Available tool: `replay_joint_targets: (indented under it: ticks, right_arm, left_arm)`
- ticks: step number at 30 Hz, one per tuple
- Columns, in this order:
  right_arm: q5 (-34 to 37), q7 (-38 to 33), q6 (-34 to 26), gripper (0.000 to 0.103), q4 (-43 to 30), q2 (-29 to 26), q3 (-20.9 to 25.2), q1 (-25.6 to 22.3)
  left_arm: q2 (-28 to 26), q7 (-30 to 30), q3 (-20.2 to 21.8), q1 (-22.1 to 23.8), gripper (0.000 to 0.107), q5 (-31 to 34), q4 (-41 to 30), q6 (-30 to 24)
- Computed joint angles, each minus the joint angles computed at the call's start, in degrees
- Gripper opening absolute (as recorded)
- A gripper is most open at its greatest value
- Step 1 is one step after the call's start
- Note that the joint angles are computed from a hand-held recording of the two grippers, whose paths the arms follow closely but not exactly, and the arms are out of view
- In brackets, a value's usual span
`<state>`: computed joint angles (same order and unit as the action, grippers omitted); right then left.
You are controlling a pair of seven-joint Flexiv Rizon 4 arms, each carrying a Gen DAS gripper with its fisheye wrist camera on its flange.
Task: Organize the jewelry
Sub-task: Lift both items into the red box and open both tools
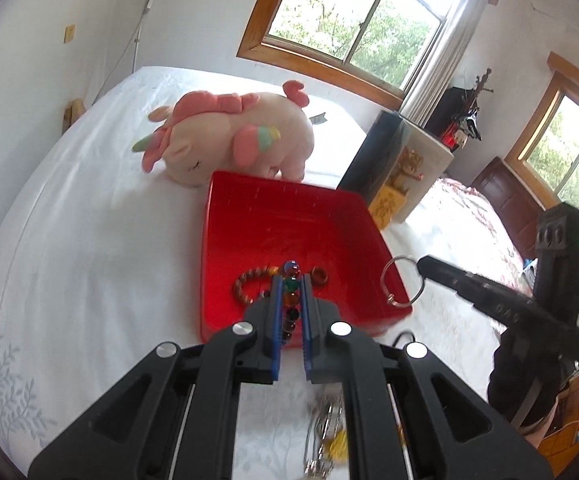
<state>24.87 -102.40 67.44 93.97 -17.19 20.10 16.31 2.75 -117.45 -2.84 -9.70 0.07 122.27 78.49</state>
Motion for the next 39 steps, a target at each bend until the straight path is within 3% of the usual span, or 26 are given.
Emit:
replay_joint_targets:
  ticks: [9, 18, 24, 26, 28, 32, 39]
  right_arm:
    - [-7.7, 6.9, -5.0, 0.003, -8.1, -9.6, -2.7, 1.7]
    - [-13.2, 10.9, -8.3, 0.003, -12.3, -15.1, -3.1, 2.4]
    - [-13.8, 11.5, -8.8, 0.007, -12.8, -15.8, -2.6, 2.0]
    - [-14.0, 11.9, -8.6, 0.007, -12.5, -15.5, -2.7, 2.0]
    - [-14.0, 12.7, -8.2, 0.007, -12.3, -15.4, -2.9, 2.0]
    - [-15.3, 14.2, -6.2, 0.009, -10.5, -14.2, -3.5, 2.2]
    - [-14.4, 13.2, -4.9, 0.009, -8.2, -11.2, -2.4, 0.9]
  left_arm:
    - [-11.2, 8.0, -0.2, 0.3, 0.006, -9.1, -6.4, 0.0]
    - [-17.5, 9.0, 1.2, 0.2, 0.006, -10.5, -10.6, -3.1]
    - [-17.9, 10.2, 0.7, 1.0, 0.010, -12.9, -9.9, -3.1]
    - [-17.3, 10.9, 0.5, 1.2, 0.031, -13.6, -9.2, -2.9]
    - [-16.8, 10.1, 1.2, 0.6, 0.039, -12.8, -8.9, -2.0]
    - [-15.9, 10.3, 1.0, 0.5, 0.040, -13.0, -8.2, -1.0]
    - [-13.9, 5.7, 3.5, -1.5, 0.046, -7.2, -8.8, -1.9]
